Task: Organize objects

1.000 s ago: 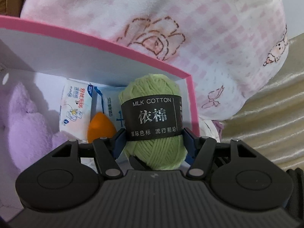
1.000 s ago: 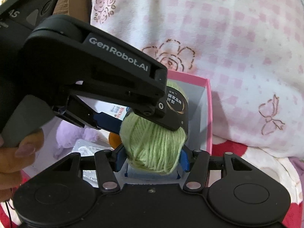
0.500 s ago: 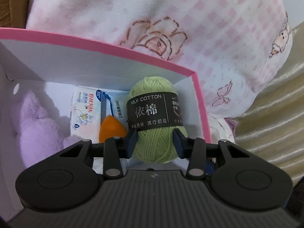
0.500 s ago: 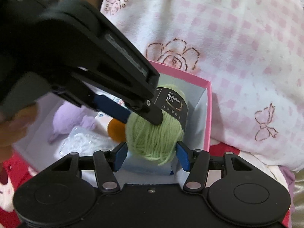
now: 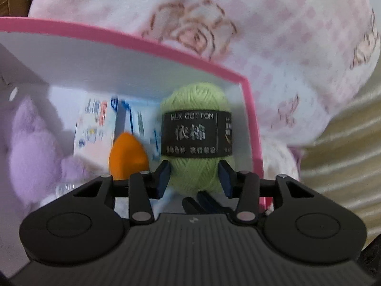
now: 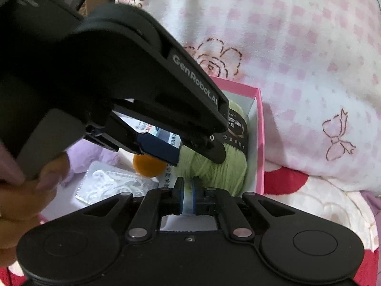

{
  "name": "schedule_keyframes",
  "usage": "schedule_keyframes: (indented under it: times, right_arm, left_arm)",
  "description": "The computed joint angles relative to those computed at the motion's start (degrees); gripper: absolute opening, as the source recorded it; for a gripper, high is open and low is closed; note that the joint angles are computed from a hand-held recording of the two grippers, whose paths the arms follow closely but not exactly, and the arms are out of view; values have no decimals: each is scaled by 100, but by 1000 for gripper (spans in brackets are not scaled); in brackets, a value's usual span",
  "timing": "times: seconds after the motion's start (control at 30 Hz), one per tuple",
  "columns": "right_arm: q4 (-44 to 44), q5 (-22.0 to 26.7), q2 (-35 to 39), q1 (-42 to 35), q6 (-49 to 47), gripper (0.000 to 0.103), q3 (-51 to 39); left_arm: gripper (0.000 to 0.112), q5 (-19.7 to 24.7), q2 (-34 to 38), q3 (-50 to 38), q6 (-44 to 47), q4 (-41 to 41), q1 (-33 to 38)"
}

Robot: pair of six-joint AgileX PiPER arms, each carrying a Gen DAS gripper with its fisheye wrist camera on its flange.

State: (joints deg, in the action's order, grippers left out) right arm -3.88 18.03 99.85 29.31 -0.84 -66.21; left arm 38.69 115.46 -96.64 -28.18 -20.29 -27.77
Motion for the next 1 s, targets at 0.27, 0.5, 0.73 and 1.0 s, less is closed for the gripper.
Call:
schedule_keyframes:
  times: [0.27,0.5,0.73,1.0]
  right_arm:
    - [3082,-5,-1422,-456,-2829,21,1220]
    - [3050,124,-1910,-415,-2441,29,1547]
    - [2304,102,-2252,-297,-1579,33,1666]
    - [2129,581,-3028,-202,-1337,39,1725]
  left_arm:
    - [50,304,-1020,542,-1092,1929,-576]
    - [56,587,-1758,1165,-1685,2533,-865]
    - [61,1119,-2562,1614,-2082,3109,-1186]
    - [64,1792,-3456,2051,-2839,3686,-1795]
